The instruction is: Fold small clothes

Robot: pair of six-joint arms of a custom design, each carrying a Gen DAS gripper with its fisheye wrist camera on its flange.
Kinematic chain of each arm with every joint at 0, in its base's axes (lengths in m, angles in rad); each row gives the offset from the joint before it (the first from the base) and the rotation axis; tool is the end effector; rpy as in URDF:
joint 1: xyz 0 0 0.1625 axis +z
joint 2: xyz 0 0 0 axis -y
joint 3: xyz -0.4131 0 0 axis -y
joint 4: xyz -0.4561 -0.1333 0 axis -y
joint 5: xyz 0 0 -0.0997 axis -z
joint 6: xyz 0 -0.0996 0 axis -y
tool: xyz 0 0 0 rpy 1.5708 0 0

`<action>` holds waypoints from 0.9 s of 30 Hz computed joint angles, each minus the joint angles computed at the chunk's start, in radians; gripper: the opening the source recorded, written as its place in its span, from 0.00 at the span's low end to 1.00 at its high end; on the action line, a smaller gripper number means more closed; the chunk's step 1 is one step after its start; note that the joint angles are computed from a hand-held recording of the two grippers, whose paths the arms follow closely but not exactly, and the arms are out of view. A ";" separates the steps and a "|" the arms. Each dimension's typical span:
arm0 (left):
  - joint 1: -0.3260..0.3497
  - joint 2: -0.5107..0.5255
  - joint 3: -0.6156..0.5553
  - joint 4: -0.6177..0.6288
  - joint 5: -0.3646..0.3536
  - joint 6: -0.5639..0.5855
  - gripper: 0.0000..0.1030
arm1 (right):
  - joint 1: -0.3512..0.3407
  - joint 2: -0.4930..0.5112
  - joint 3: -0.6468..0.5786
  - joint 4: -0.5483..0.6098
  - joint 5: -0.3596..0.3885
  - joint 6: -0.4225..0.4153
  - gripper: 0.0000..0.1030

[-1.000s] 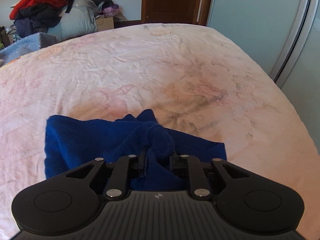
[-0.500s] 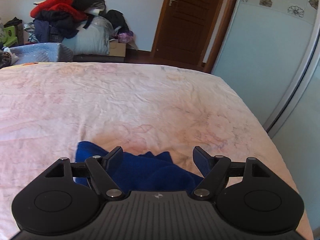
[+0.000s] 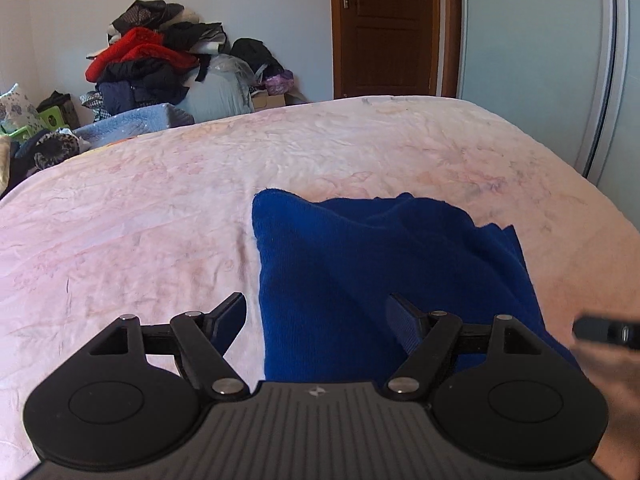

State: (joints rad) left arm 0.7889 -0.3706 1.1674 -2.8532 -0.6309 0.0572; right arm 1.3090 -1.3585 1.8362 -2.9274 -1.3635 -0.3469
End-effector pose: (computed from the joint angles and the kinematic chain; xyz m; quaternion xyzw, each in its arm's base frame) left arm -0.4258 -0.7321 -0.0195 0.2531 0.8347 -0.3563 0.3350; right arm -0.0147 -0.6491 0.3712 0.0823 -0.8974 0.4318 0.0375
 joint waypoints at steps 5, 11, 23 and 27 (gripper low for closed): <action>-0.009 -0.014 0.054 0.013 -0.011 -0.027 0.75 | 0.061 0.194 -0.280 0.041 -0.104 -0.171 0.46; -0.019 0.010 0.068 -0.023 0.042 0.036 0.77 | 0.074 0.421 -0.612 0.248 -0.154 -0.171 0.58; -0.006 -0.001 0.084 -0.031 0.014 0.036 0.80 | 0.085 0.456 -0.634 0.236 -0.287 -0.228 0.21; -0.001 -0.022 0.098 0.006 -0.010 -0.019 0.80 | 0.115 0.436 -0.526 -0.041 -0.378 -0.348 0.46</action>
State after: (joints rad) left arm 0.7881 -0.3924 1.2657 -2.8475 -0.6410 0.0387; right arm 1.4244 -0.9223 1.3101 -2.9684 -1.7412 -0.6952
